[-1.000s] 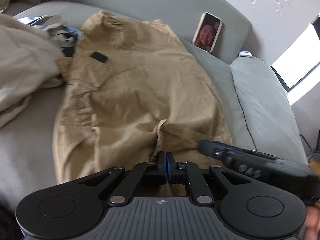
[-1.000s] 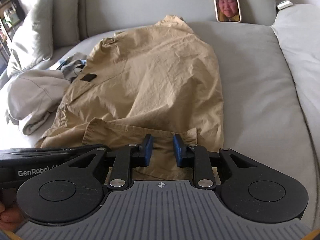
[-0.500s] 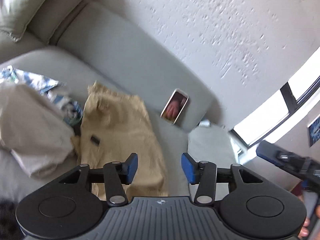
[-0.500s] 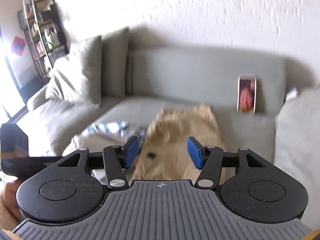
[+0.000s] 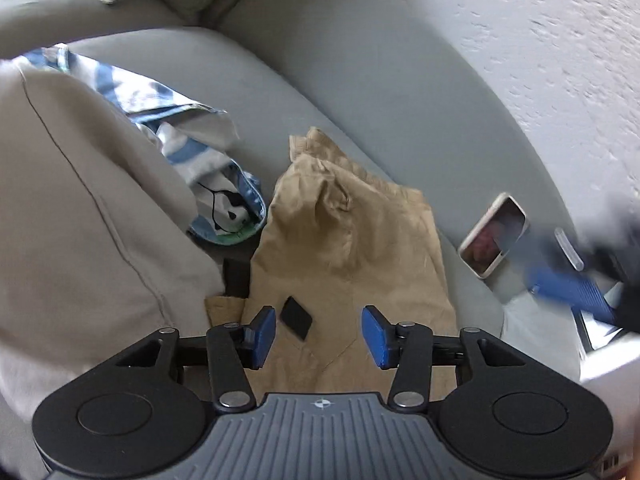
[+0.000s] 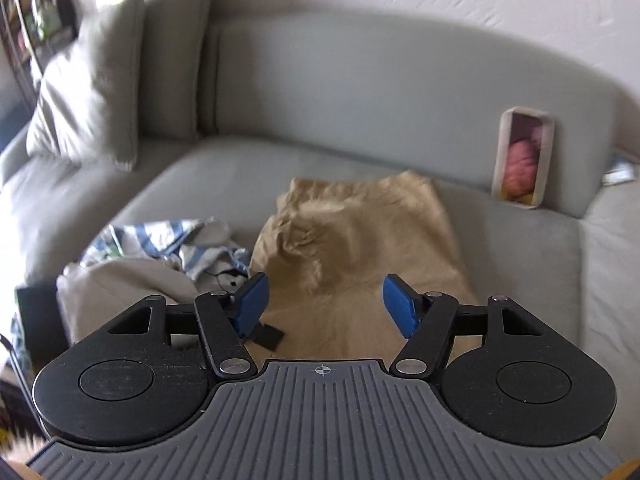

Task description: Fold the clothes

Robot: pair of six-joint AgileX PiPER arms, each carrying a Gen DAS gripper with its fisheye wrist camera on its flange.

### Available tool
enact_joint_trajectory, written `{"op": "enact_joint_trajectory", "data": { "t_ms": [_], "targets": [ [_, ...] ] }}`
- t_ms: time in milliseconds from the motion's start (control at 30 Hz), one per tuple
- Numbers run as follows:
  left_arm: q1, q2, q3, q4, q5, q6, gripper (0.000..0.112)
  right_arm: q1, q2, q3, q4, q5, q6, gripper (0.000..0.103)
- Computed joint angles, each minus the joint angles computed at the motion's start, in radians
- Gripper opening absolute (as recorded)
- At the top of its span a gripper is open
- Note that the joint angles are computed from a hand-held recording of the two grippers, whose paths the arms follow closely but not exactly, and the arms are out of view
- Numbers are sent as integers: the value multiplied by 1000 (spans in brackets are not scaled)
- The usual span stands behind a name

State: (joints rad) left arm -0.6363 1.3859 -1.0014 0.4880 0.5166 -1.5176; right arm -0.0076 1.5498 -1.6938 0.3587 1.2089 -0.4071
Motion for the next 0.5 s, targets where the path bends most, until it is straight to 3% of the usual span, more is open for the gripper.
{"op": "enact_joint_trajectory", "data": {
  "t_ms": [100,200,400,500],
  "targets": [
    [54,25,13,-44,-21,98,42,92,134,-53,-18,-59,38,67],
    [101,22,61,83,-137,62,42,185,282,-145,-79,-123,107,72],
    [165,-6,116,542,-150,-424,42,266,598,-475,-140,-88,220,73],
    [221,-26,151,588,-205,-527,42,294,718,-605,-202,-127,253,73]
  ]
}}
